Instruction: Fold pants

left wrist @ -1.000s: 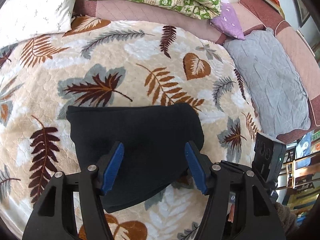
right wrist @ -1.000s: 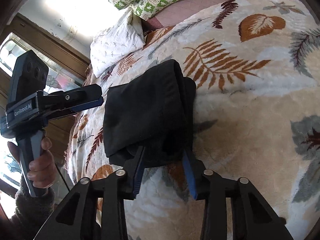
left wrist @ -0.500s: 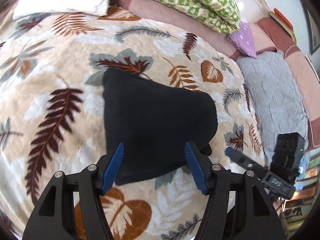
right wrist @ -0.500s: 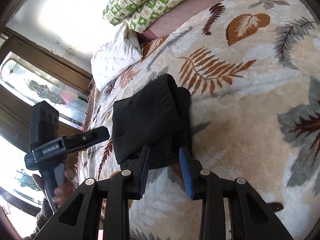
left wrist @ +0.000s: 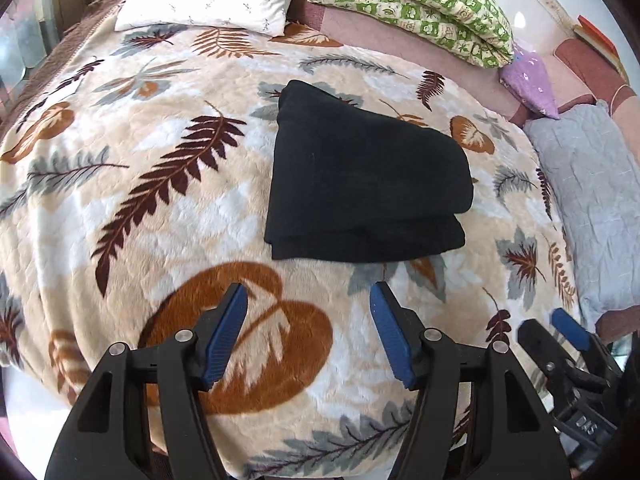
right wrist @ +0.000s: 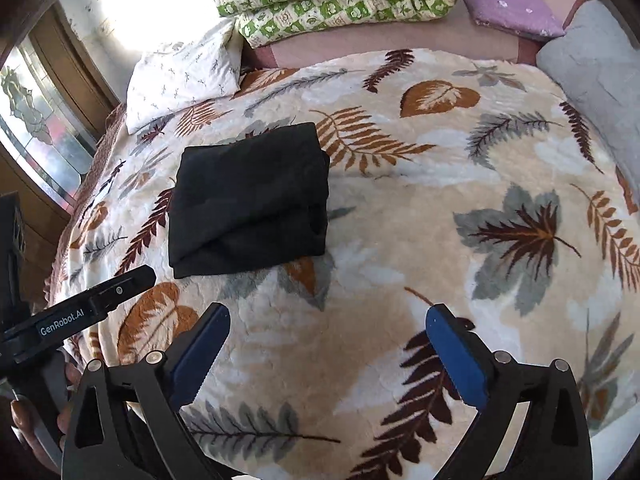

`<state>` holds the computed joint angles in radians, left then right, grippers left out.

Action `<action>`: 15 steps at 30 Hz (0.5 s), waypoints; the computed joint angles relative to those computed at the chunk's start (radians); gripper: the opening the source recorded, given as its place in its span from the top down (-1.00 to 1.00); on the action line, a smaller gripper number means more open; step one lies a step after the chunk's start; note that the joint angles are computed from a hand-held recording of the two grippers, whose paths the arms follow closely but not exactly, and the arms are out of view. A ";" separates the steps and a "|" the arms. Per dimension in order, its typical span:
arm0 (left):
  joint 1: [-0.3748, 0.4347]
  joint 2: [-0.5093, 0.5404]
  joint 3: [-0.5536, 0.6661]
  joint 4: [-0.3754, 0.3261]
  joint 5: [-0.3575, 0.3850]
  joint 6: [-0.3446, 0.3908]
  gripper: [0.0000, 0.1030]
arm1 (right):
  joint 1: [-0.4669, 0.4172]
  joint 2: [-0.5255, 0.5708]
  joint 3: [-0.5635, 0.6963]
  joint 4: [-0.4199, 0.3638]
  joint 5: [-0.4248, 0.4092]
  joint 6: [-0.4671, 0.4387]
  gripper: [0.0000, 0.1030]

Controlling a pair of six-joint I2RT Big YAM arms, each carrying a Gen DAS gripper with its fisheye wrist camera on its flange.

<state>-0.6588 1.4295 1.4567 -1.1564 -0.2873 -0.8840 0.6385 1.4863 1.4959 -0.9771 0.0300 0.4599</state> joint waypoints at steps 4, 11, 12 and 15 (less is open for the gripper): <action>-0.056 0.034 0.025 -0.039 -0.043 -0.049 -0.23 | 0.035 -0.102 -0.098 0.050 0.143 -0.013 -0.94; -0.152 0.100 0.095 -0.108 -0.171 -0.099 -0.23 | 0.052 -0.241 -0.221 0.084 0.233 -0.022 -0.96; -0.162 0.104 0.100 -0.113 -0.181 -0.112 -0.23 | 0.053 -0.254 -0.231 0.088 0.242 -0.024 -0.96; -0.183 0.109 0.103 -0.121 -0.204 -0.133 -0.23 | 0.061 -0.299 -0.265 0.120 0.293 -0.032 -0.96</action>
